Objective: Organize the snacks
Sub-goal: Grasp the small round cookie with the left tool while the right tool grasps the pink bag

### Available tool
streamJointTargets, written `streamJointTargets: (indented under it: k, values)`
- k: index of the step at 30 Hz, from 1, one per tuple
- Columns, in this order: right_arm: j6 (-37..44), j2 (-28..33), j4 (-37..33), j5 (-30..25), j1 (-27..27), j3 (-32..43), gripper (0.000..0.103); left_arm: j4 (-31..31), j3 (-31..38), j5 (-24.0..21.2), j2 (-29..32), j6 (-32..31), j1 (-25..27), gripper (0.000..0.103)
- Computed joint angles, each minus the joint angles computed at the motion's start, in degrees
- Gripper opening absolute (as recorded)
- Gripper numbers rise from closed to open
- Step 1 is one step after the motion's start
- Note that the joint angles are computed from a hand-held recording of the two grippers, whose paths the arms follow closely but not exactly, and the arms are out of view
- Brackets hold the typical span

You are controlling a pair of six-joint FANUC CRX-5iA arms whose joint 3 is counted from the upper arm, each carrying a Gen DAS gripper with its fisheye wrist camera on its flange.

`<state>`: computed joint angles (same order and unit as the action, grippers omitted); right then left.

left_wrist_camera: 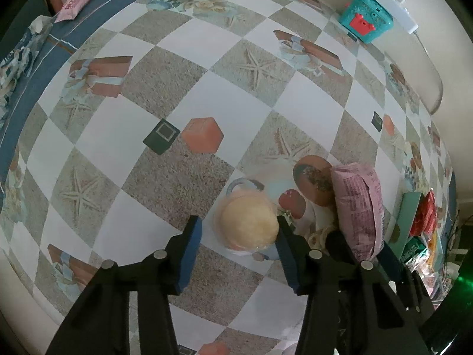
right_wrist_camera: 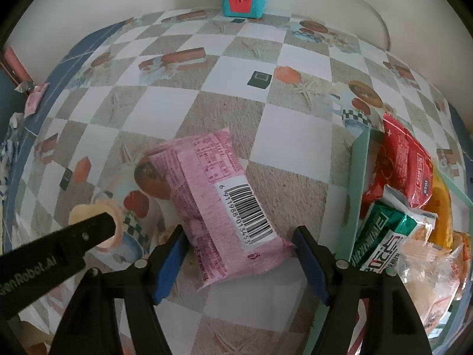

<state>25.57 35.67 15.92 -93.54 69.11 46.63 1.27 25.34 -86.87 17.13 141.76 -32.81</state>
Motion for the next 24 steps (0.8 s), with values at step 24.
streamJointTargets:
  k: [24]
  values:
    - [1.49, 0.42, 3.96, 0.84, 1.57, 0.57, 0.062, -3.39, 2.62, -1.94, -0.66, 1.92, -1.44, 0.037]
